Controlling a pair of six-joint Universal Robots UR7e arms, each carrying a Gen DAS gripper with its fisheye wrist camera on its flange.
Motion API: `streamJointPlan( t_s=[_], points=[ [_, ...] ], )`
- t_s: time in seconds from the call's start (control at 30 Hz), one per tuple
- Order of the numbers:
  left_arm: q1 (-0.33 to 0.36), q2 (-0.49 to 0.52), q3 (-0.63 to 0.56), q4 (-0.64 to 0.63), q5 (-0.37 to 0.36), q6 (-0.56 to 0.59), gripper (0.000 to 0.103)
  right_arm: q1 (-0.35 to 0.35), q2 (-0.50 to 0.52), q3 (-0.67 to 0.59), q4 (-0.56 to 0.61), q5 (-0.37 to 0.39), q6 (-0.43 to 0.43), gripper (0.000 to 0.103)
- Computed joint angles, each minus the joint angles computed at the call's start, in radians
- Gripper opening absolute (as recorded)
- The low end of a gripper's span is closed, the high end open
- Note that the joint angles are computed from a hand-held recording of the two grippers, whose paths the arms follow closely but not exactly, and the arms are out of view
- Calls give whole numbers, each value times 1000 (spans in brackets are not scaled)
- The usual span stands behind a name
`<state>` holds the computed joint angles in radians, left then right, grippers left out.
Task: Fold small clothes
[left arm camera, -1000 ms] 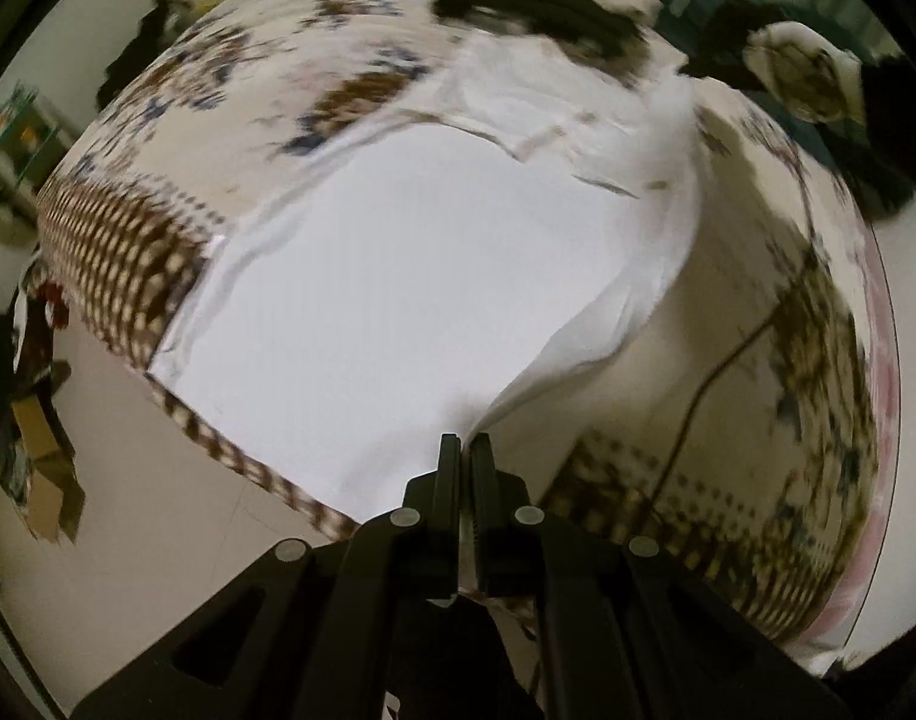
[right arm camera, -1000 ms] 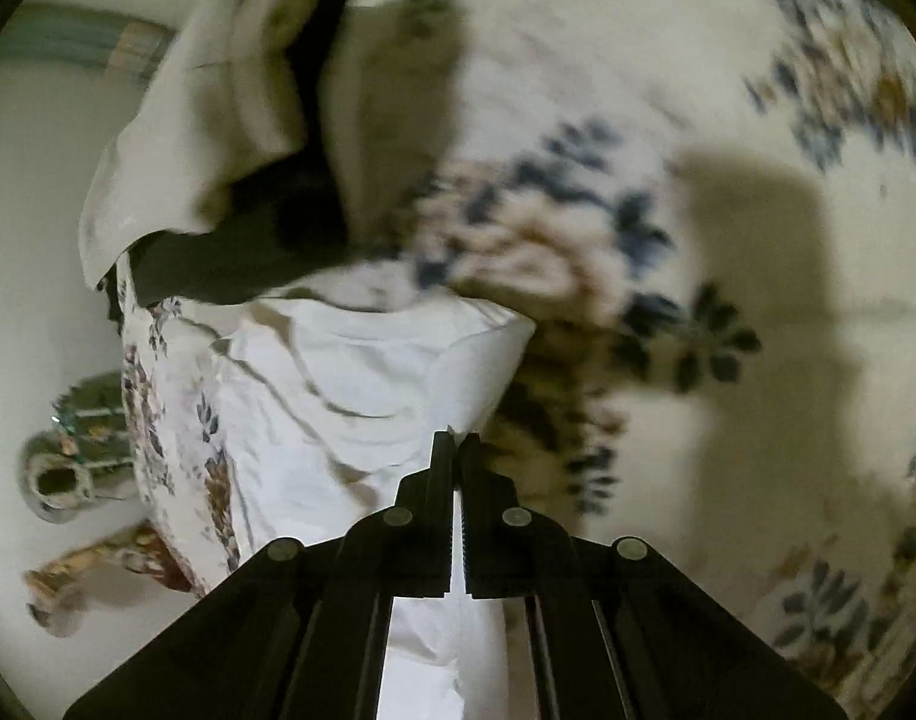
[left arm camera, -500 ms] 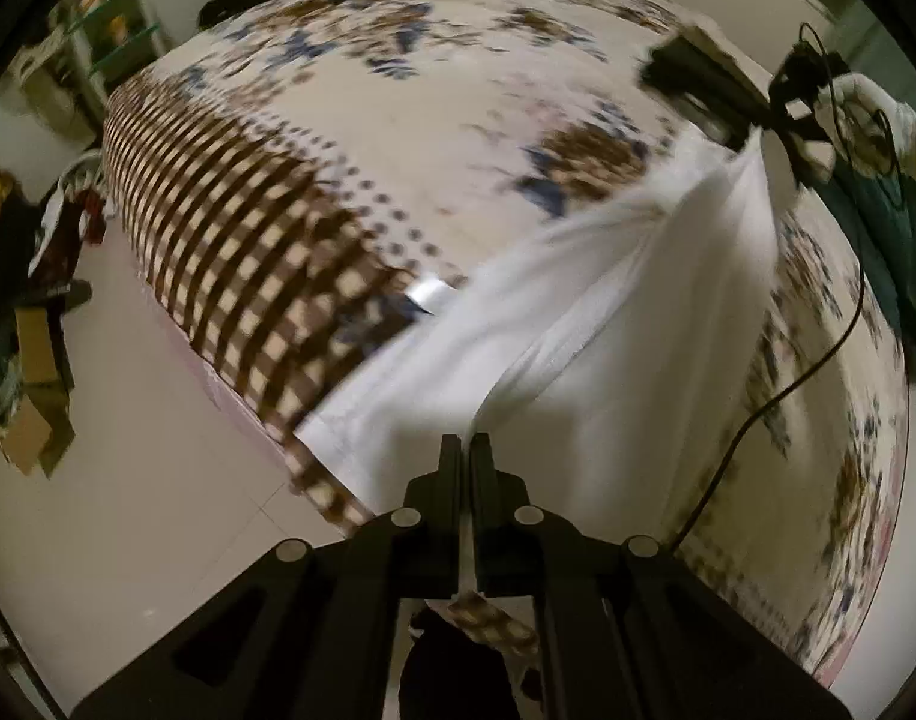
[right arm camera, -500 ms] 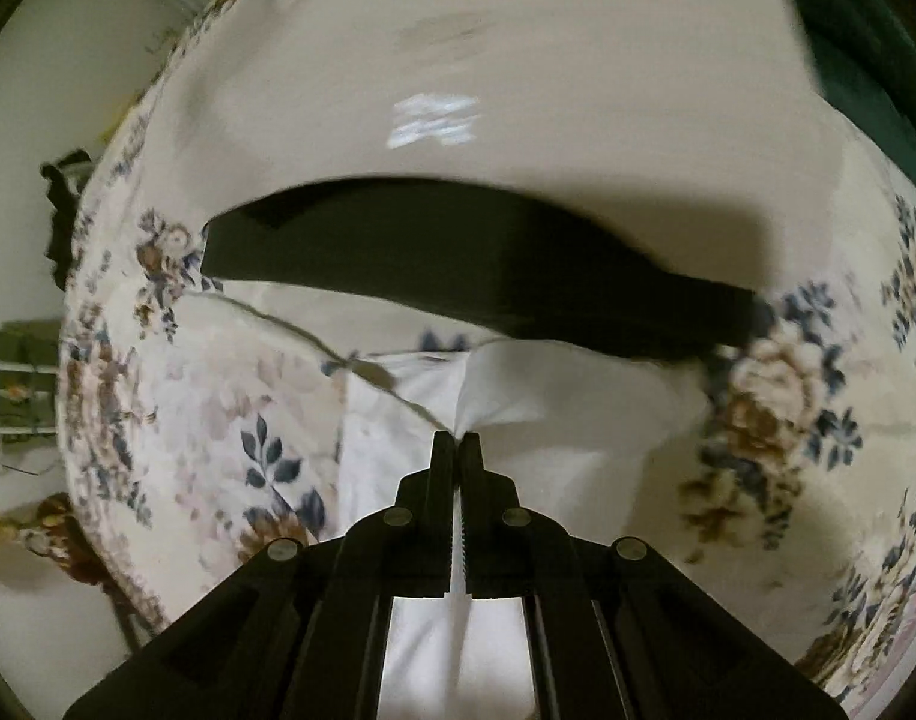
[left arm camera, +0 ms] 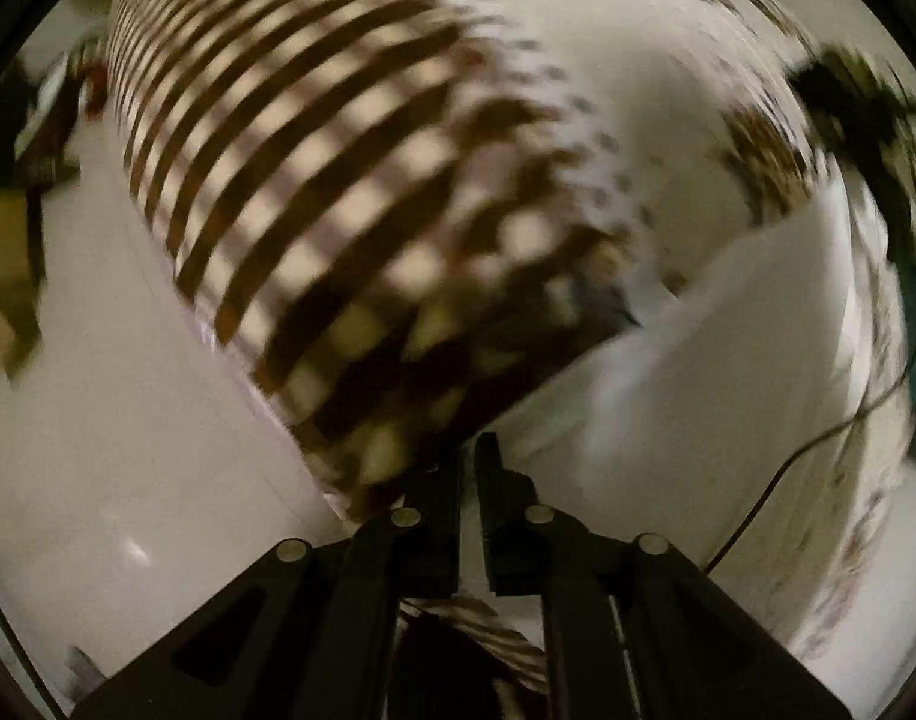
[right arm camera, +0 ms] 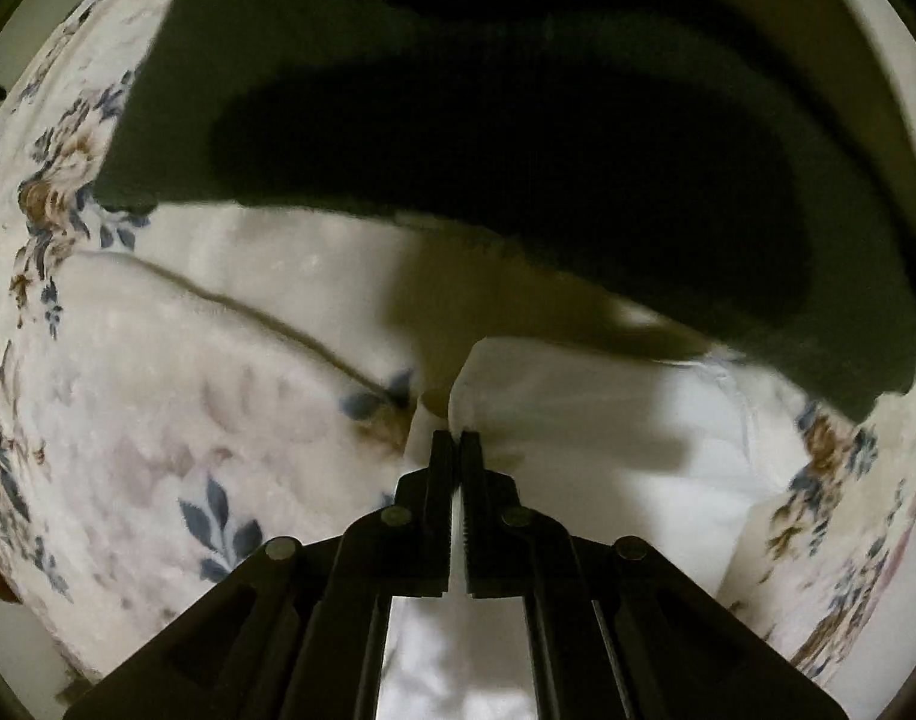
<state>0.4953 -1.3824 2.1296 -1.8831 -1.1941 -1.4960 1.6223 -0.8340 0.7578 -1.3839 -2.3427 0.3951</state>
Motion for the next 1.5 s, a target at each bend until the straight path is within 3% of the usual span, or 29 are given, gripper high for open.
streamJointPlan(
  t_s=[0.07, 0.1, 0.13, 0.17, 0.23, 0.4, 0.5, 0.6, 0.7, 0.77, 0.9, 1.03, 1.1, 1.13, 1.17, 1.33, 1.5],
  points=[
    [7, -47, 11, 32, 1, -21, 8, -1, -61, 72, -40, 60, -29, 45],
    [8, -62, 11, 49, 1, -21, 10, -1, -109, 131, -63, 95, -41, 51],
    [8, -74, 13, 63, 2, -20, 21, 0, -144, 172, -74, 114, -50, 54],
    [9, -95, 21, 57, 3, -10, 31, -1, -201, 240, -86, 148, -64, 54],
    [7, -115, 33, 17, 4, 11, 35, -9, -342, 401, -81, 217, -76, 54],
    [19, -78, 18, -53, -8, 127, 35, -70, -703, 806, -15, 339, -24, 54],
    [27, -19, -1, -39, -17, 181, 35, -194, -957, 1084, 19, 490, 24, 54],
    [21, 28, -22, -5, 2, 192, 36, -342, -1177, 1321, 12, 647, -13, 54],
    [28, 52, -51, 52, 17, 202, 38, -368, -1313, 1478, -15, 672, -73, 54],
    [23, 68, -87, 109, 16, 197, 38, -331, -1334, 1535, 11, 626, -56, 37],
    [-20, 91, -193, 228, 40, 186, 38, -348, -1421, 1557, 111, 651, -41, 32],
    [-57, 111, -314, 239, 69, 253, 38, -313, -1471, 1428, 134, 700, -97, 35],
    [-44, 148, -369, 182, 75, 316, 49, -316, -1478, 1351, 120, 702, -112, 49],
    [-32, 175, -393, 123, 75, 360, 66, -323, -1475, 1324, 109, 704, -124, 54],
    [-18, 203, -411, 59, 72, 402, 72, -339, -1465, 1279, 85, 711, -148, 54],
    [81, 424, -559, -181, 41, 637, 72, -398, -1333, 1130, -114, 709, -187, 57],
    [203, 653, -799, -279, -21, 855, 72, -433, -1140, 995, -366, 665, -219, 57]
  ],
)
